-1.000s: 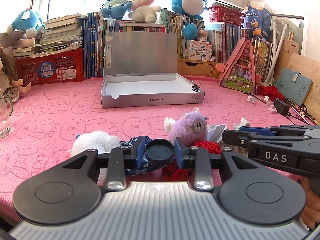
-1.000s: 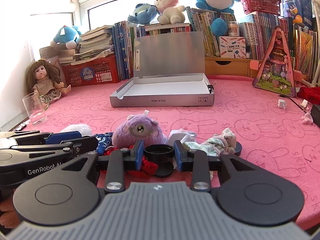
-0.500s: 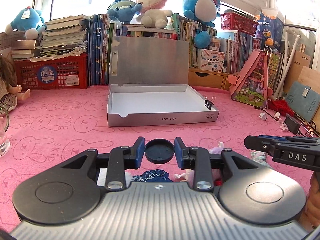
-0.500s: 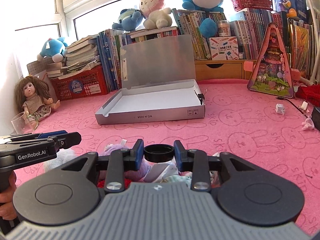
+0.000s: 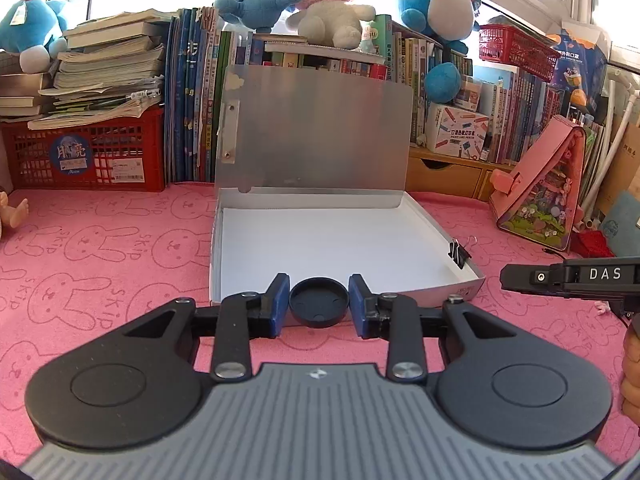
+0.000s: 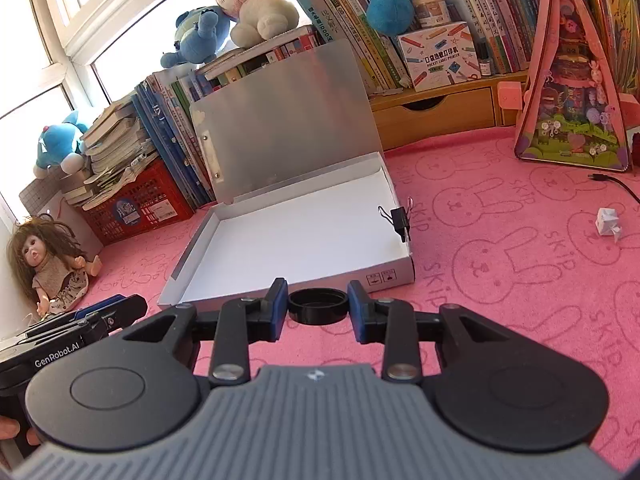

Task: Organize objects
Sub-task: 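Lower the cap into the white box and open the left gripper while the right gripper releases its cap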

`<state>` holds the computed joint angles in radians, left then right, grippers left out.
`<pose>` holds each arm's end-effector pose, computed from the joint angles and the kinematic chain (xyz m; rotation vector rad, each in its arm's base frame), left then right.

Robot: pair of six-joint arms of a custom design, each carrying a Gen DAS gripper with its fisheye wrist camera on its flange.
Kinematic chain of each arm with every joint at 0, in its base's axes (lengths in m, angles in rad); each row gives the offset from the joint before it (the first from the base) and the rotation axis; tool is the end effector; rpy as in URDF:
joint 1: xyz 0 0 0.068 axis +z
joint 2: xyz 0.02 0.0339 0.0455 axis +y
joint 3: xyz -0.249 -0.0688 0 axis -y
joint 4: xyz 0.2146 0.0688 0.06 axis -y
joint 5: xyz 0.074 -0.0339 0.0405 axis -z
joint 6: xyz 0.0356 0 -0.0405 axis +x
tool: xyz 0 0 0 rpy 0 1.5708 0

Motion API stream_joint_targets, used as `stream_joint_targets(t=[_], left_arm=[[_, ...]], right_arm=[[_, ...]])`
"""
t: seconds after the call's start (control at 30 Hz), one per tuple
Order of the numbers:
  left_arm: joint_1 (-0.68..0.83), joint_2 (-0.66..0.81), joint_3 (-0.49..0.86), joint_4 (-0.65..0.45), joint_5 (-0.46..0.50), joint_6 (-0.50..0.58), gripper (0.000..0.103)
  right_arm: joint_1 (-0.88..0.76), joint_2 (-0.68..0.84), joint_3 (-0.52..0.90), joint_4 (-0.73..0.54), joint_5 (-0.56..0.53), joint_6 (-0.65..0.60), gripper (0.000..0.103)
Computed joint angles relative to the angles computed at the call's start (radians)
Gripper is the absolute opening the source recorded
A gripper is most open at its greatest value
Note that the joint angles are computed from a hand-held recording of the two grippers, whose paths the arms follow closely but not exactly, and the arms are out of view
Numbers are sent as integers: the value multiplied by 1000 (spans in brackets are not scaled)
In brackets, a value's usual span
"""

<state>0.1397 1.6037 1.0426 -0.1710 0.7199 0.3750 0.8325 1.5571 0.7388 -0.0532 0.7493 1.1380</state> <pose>0.3169 0.0209 0.2316 0.6001 2.0570 -0.5293 0.2006 0.1845 0.1703 0.6317 2.0776 0.1861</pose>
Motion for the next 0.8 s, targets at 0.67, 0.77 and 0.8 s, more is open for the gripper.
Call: stream_joint_targets(t=[0.67, 0.77, 0.8], left_arm=[[-254, 717, 871, -209, -311, -128, 37], [-264, 791, 974, -254, -328, -134, 37], [-266, 810, 994, -259, -330, -131, 37]], right_arm=[[-444, 461, 451, 39, -383, -270, 36], [-450, 514, 509, 26, -377, -305, 37], [-451, 530, 527, 16, -377, -313, 37]])
